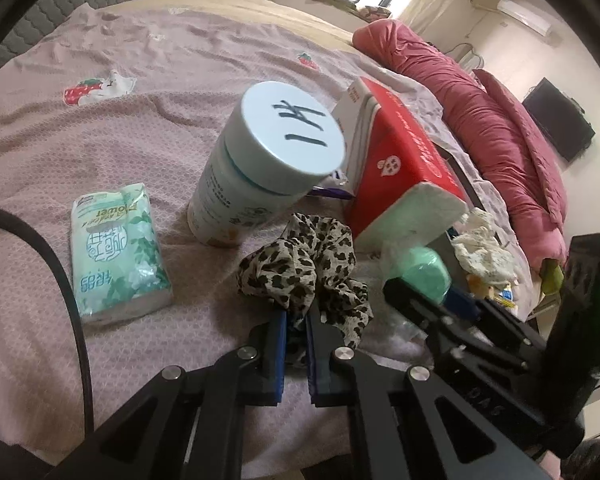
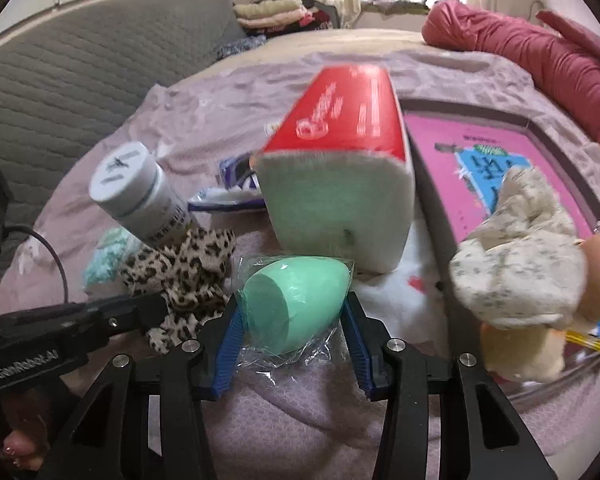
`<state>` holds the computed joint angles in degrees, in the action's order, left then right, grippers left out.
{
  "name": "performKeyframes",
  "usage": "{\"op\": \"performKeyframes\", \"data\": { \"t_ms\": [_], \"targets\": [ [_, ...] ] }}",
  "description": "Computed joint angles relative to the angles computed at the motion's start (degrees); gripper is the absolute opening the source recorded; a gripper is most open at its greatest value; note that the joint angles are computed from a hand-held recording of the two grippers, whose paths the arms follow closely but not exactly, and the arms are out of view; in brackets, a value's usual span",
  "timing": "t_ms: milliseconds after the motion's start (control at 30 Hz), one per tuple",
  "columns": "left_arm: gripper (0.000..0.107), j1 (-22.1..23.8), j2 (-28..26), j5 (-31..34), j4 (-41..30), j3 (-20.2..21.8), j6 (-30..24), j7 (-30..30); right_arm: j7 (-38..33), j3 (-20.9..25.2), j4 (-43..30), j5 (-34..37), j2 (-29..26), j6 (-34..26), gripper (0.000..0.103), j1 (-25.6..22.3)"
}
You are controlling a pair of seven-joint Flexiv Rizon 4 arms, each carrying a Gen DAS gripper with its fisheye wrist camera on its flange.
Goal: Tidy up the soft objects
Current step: 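Lift and carry the scrunchie and mint sponge over the pink tray with both grippers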
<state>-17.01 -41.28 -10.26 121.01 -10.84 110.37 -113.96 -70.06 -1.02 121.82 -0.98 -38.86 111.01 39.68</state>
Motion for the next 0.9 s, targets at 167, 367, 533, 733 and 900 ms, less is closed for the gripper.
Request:
{"op": "performKeyframes", "data": {
  "t_ms": [167, 367, 533, 733, 900],
  "targets": [
    [0.008, -2.9, 2.2, -0.9, 2.0, 2.1, 1.1, 0.1, -3.4, -4.6, 2.9, 4.7, 2.2, 4.7, 0.049, 5.8],
    [0.008, -9.6, 5.2, -4.0, 3.5, 6.8, 2.8, 2.0, -8.4, -6.5, 4.0, 12.0, 3.7, 9.8, 0.049, 8.3],
    [0.008, -15.8, 6.7, -8.8, 3.2, 10.4, 3.8, 5.3, -12.9, -8.1, 4.5, 18.3, 4.6, 11.9, 0.049, 10.3],
    [0.008, -22.4, 7.1, -15.7, 0.6, 14.2, 2.4, 11.1, -15.0, -6.8, 4.5, 23.4, 5.7, 14.5, 0.049, 8.5],
    [0.008, -26.5, 6.2, -20.2, -2.7, 16.8, 0.2, 15.0, -15.3, -4.9, 4.5, 25.3, 6.1, 16.1, 0.049, 4.9]
  ]
}}
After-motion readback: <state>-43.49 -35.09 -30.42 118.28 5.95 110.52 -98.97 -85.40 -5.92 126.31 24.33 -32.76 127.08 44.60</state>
